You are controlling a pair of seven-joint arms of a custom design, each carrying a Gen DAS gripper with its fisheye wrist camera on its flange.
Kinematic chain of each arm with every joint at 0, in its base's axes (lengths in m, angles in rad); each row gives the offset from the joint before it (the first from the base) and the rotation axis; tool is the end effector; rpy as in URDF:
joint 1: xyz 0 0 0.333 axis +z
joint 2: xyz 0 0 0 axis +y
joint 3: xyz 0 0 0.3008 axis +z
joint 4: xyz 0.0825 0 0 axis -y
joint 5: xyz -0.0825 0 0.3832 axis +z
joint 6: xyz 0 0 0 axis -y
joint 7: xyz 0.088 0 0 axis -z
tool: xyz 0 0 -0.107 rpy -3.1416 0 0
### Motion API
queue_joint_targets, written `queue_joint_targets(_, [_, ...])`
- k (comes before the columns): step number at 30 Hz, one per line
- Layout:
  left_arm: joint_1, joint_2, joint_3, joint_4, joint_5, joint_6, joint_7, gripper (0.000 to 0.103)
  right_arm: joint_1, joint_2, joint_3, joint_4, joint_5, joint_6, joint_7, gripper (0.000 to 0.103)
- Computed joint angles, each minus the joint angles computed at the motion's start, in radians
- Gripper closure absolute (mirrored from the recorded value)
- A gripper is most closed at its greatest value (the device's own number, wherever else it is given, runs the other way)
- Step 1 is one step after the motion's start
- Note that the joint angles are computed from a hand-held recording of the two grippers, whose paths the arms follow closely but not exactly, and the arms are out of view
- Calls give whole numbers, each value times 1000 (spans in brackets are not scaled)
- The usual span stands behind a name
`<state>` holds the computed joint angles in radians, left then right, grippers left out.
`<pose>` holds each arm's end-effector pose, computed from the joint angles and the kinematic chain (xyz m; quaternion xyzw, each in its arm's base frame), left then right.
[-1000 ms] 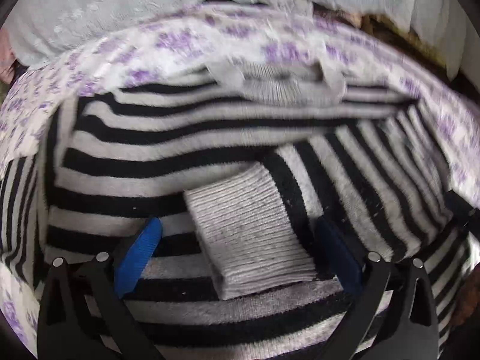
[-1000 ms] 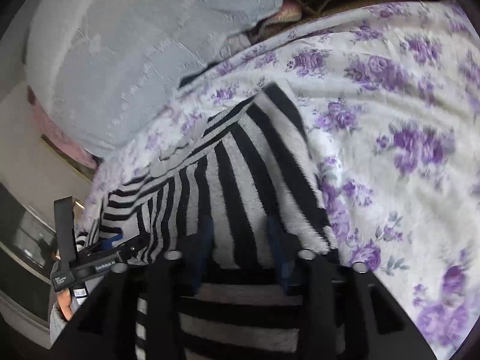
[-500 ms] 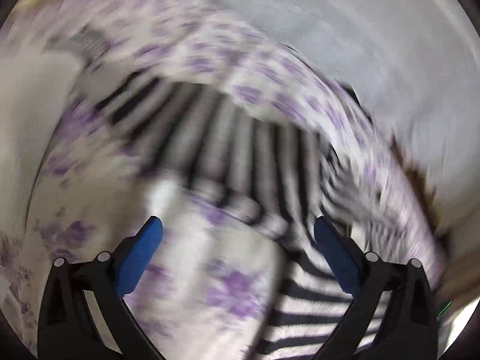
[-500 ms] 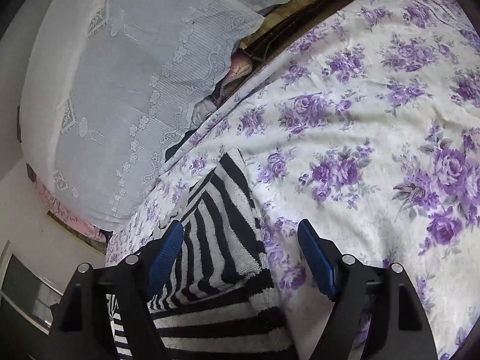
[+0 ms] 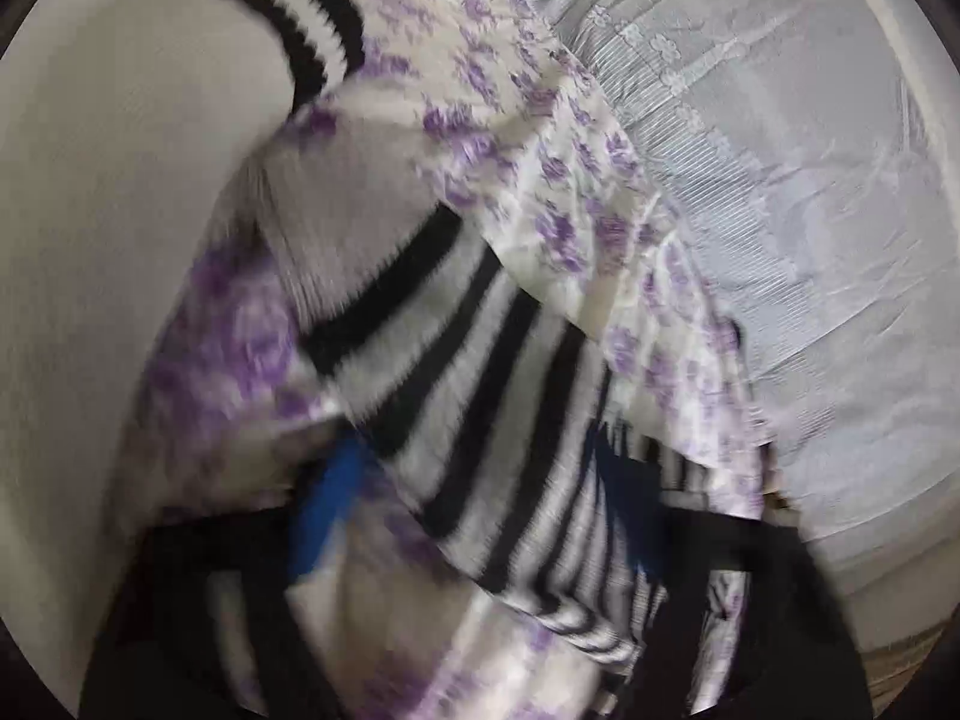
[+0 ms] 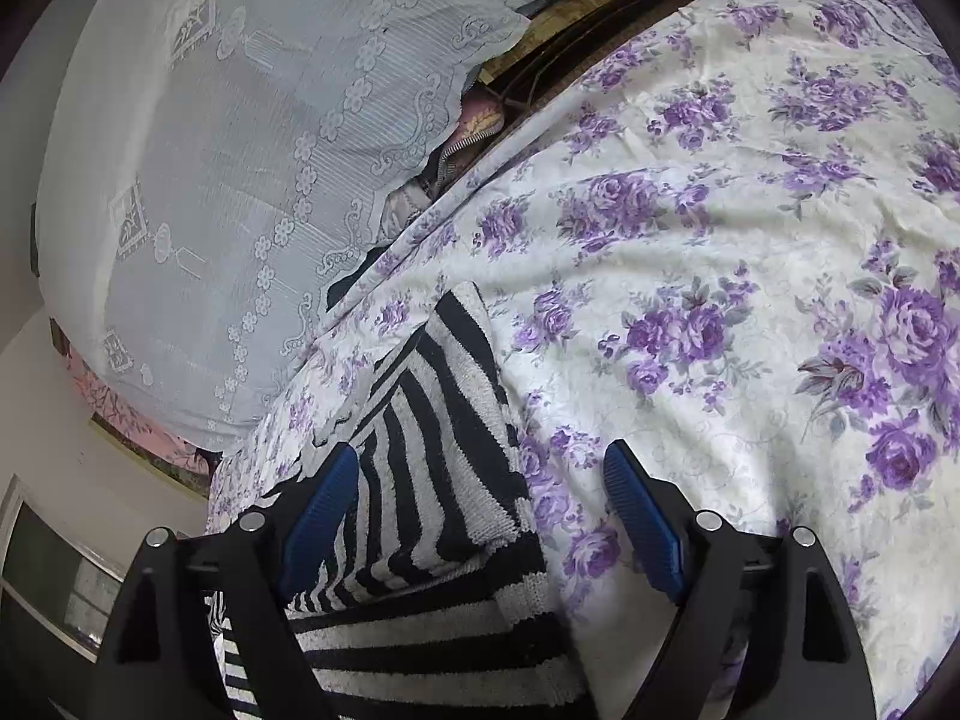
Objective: Fold small clothes
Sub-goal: 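Grasp the other sleeve's grey cuff with the left tool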
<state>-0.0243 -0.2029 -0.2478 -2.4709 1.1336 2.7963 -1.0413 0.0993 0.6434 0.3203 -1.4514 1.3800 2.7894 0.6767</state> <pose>0.4511 -0.1701 0.3878 -0.9160 0.1087 -0.3626 0.1329 0.7072 0.2118 0.3552 -0.5906 0.6067 0.0436 0.5304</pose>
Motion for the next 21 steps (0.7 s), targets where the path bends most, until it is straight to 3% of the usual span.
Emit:
queue_joint_targets(1, [-4,-3,6,-9,-23,-8,32,67,3,0,-3,0,-6,1,4,18])
queue_joint_targets(5, [15,-45,-9,-51,32,9,-39,91,13,0,-9,0,-41,9,24,17])
queue_joint_targets(7, [-2,-68,-17,-50,2,-27,14,92,13,1,-8,2,-53,11,32,17])
queue_joint_targets(9, [-49,-68,-27,-4,-126,-148,202,93,11,3,-4,4,-58,13,35,17])
queue_joint_targets(15, [-127,9,-59,195,-248,-370,532,93,4,3,5,2,-60,15,34,17])
queue_joint_targets(21, [-188,88,-66,369,-239,-485,666,93,-4,1,12,-1,-47,13,19,17])
